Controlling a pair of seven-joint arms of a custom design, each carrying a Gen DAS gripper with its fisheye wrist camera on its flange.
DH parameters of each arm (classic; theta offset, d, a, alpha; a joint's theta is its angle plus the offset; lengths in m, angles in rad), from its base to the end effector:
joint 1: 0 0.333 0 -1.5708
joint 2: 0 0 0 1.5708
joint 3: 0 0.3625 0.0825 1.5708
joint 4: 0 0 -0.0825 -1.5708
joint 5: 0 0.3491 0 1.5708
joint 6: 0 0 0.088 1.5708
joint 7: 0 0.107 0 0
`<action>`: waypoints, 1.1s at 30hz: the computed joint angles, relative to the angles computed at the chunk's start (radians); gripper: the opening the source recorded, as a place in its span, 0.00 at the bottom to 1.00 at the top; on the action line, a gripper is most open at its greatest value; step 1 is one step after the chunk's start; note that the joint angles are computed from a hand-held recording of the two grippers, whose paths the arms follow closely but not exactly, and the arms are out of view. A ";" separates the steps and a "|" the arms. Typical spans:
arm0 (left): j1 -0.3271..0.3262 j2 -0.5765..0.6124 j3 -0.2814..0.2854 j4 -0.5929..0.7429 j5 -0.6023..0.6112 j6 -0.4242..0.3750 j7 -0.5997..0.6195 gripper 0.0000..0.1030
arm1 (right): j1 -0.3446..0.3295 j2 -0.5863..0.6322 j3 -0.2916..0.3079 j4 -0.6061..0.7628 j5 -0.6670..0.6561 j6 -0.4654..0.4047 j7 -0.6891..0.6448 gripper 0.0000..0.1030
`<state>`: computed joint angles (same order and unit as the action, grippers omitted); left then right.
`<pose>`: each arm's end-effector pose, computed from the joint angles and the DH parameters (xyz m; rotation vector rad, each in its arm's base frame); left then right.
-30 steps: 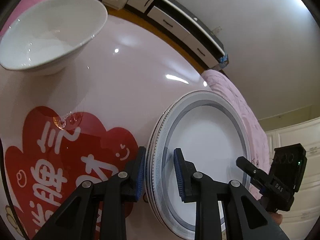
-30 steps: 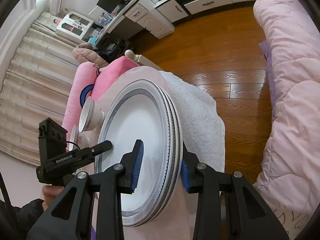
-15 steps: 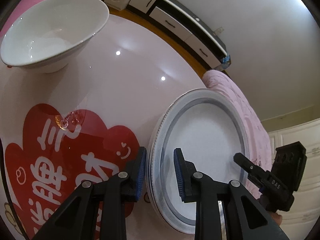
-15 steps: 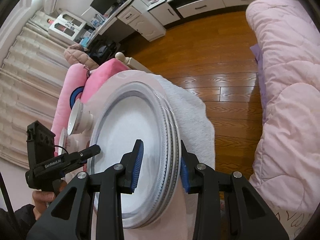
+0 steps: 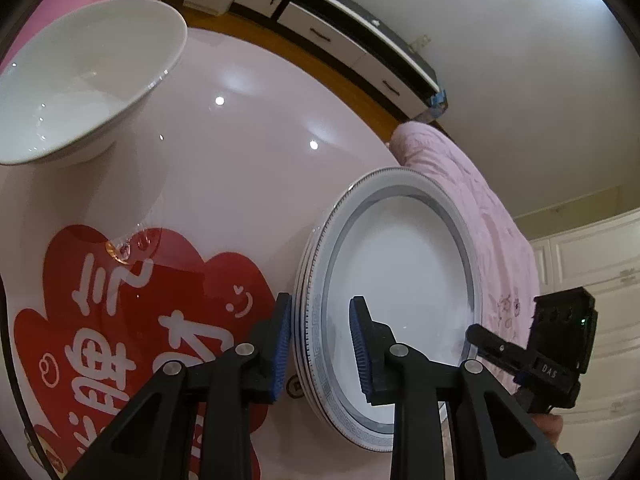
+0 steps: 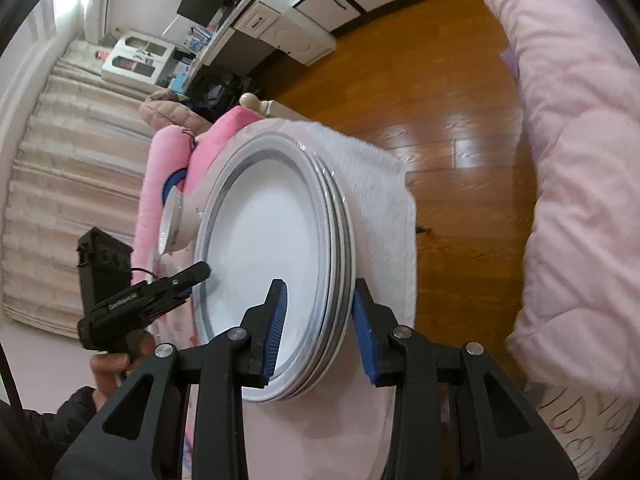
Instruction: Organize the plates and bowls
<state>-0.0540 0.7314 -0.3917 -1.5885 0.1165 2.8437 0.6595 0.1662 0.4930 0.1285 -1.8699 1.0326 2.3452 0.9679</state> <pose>0.6985 -0.2583 0.3515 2.5296 -1.4455 0.8902 0.6109 0.1894 0.3223 -1.8380 1.6404 0.6213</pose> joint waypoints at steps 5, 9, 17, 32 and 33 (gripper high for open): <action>0.011 0.043 -0.020 0.068 -0.019 -0.047 0.031 0.25 | -0.027 0.055 0.026 0.036 0.081 -0.033 -0.019 0.34; 0.022 0.065 -0.027 0.088 -0.037 -0.042 0.057 0.21 | -0.030 0.085 0.027 0.076 0.071 -0.058 -0.038 0.28; -0.025 0.051 0.043 0.064 -0.002 0.014 -0.016 0.20 | 0.007 0.058 0.010 0.068 -0.029 -0.015 -0.084 0.23; -0.050 -0.066 0.063 -0.159 0.103 0.126 -0.167 0.19 | 0.043 -0.070 0.021 -0.124 0.044 0.069 -0.122 0.23; -0.050 -0.080 0.062 -0.183 0.107 0.134 -0.179 0.19 | 0.046 -0.085 0.021 -0.144 0.054 0.071 -0.124 0.24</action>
